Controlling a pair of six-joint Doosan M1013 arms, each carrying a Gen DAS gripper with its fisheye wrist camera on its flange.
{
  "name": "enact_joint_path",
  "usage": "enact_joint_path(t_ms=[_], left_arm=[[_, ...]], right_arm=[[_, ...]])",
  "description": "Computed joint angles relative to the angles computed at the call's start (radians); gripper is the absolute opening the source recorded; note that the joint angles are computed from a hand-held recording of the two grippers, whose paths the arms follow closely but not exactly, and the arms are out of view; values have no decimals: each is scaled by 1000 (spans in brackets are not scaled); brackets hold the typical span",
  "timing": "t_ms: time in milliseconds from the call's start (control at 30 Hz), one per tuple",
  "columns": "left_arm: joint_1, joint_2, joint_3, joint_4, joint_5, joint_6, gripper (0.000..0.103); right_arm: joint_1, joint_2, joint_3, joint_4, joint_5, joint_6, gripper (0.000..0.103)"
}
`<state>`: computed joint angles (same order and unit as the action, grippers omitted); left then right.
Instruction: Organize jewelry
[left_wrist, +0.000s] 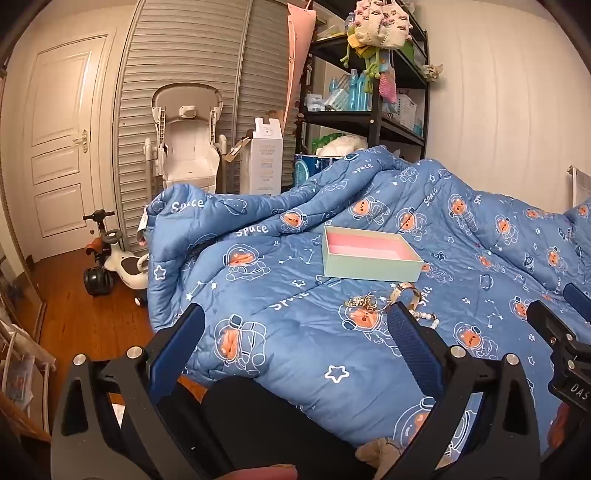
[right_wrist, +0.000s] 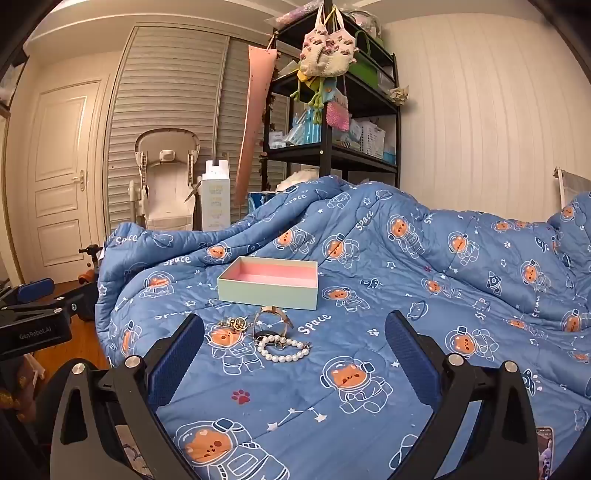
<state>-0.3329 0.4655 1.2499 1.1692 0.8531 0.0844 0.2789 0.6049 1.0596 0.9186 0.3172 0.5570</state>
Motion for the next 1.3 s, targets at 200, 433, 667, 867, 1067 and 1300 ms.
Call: enact_joint_path(t_ms=[200, 433, 667, 867, 1067, 1300], left_arm=[[1, 0, -1, -12, 0, 6, 97], [-1, -2, 6, -9, 2, 0, 97], [3, -5, 11, -12, -3, 3, 97], [4, -4, 12, -12, -4, 2, 97], [4, -3, 10, -15, -3, 6, 97], [5, 1, 9, -14, -3, 5, 97]], right_arm=[[0, 3, -3, -19, 2, 22, 97], [-3, 1, 1, -13, 6, 17, 97], [-1, 5, -2, -22, 6, 30, 97], [-1, 5, -2, -26, 7, 35, 97], [0, 5, -3, -33, 7, 41, 97], [1, 5, -3, -35, 7, 42, 97]])
